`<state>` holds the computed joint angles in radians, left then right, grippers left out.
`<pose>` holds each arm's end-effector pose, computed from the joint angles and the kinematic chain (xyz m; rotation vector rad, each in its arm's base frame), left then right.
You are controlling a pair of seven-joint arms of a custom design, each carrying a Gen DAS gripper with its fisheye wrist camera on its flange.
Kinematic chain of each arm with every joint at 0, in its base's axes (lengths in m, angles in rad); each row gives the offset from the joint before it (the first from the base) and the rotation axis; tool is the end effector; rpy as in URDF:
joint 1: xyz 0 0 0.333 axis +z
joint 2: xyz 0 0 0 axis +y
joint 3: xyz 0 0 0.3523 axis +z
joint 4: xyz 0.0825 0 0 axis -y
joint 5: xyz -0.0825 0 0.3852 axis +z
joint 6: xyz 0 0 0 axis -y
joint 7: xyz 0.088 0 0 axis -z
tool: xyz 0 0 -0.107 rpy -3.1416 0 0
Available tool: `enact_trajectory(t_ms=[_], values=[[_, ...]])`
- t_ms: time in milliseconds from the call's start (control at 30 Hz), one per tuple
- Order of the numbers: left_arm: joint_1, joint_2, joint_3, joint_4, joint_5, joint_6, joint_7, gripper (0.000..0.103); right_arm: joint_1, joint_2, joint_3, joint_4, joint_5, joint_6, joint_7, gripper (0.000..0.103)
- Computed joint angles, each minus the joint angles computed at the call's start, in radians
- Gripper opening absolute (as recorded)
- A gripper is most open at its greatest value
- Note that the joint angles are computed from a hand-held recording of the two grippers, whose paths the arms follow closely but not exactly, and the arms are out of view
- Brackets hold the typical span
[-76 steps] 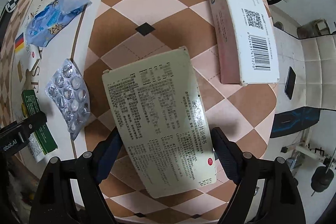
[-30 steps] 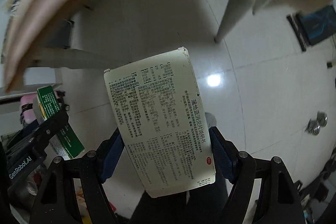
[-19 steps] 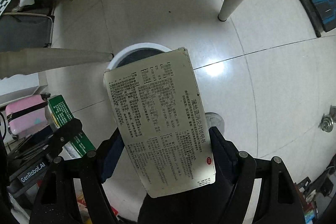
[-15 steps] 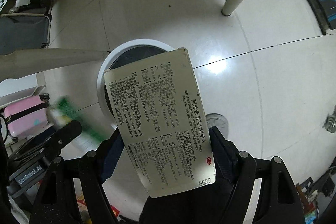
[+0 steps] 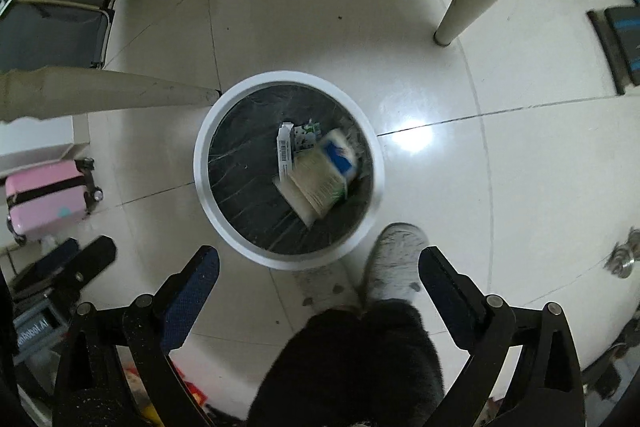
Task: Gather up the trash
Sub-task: 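Open both grippers to drop the boxes into the bin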
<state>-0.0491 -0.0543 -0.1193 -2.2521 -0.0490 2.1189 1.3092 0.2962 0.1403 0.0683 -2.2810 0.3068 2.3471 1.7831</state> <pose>0.4954 -0.0869 0.4163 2.2972 -2.0352 -0.0739 0.4913 0.1919 0.3226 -2.0991 2.2563 0.3540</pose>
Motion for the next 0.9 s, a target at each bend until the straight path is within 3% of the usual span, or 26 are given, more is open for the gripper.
enact_trajectory(t_ms=[267, 500, 700, 900], values=[[-0.015, -0.160, 0.003, 0.066, 0.066, -0.163, -0.024, 0.096, 0.010, -0.180, 0.010, 0.038, -0.154, -0.168, 0.091, 0.101], [-0.025, -0.237, 0.021, 0.247, 0.058, -0.315, -0.010, 0.096, -0.001, -0.331, 0.034, 0.195, -0.197, -0.401, 0.130, 0.101], [-0.021, -0.178, 0.022, 0.477, 0.067, -0.381, -0.009, 0.096, -0.033, -0.347, 0.036, 0.430, -0.221, -0.537, 0.166, 0.101], [-0.008, 0.014, 0.003, 0.796, 0.107, -0.423, -0.036, 0.096, -0.059, -0.212, 0.014, 0.756, -0.262, -0.608, 0.171, 0.101]])
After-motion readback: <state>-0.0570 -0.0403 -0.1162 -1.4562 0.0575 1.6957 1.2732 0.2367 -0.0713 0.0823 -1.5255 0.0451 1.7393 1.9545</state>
